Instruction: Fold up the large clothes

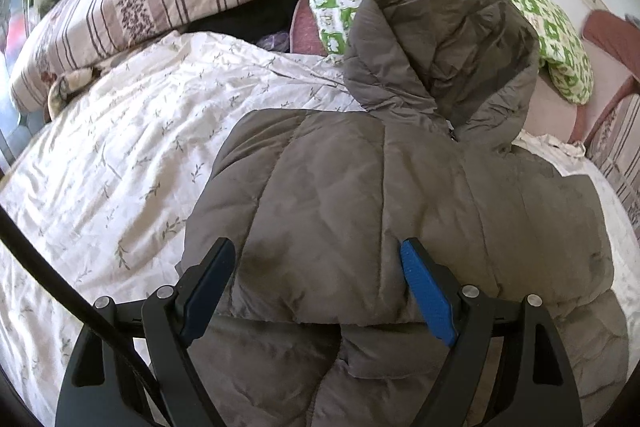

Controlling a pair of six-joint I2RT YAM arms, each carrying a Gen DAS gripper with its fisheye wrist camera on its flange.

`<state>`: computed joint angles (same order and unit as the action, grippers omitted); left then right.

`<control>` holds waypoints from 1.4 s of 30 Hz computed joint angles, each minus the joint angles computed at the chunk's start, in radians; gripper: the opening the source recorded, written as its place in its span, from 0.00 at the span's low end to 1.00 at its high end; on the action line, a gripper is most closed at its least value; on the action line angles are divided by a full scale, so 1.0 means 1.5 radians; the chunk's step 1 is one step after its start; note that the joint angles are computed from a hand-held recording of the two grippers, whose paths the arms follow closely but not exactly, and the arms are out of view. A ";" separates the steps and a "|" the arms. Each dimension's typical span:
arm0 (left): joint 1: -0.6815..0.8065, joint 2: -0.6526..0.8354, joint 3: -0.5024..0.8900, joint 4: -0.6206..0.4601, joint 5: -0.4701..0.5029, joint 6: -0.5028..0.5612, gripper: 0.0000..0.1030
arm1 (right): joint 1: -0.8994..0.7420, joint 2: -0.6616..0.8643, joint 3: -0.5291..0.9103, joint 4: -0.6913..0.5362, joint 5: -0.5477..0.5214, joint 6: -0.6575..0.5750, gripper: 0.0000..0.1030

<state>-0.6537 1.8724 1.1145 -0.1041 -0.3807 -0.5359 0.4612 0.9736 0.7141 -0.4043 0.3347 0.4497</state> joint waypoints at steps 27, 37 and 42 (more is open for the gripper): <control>-0.072 0.028 0.031 -0.011 -0.002 0.035 0.83 | -0.097 0.312 -0.041 0.184 -0.167 -0.029 0.40; -0.071 0.052 0.053 -0.043 0.001 0.023 0.85 | -0.110 0.318 -0.046 0.196 -0.191 -0.024 0.42; -0.086 0.038 0.040 -0.028 -0.027 0.029 0.85 | -0.152 0.252 -0.072 0.204 -0.178 -0.017 0.43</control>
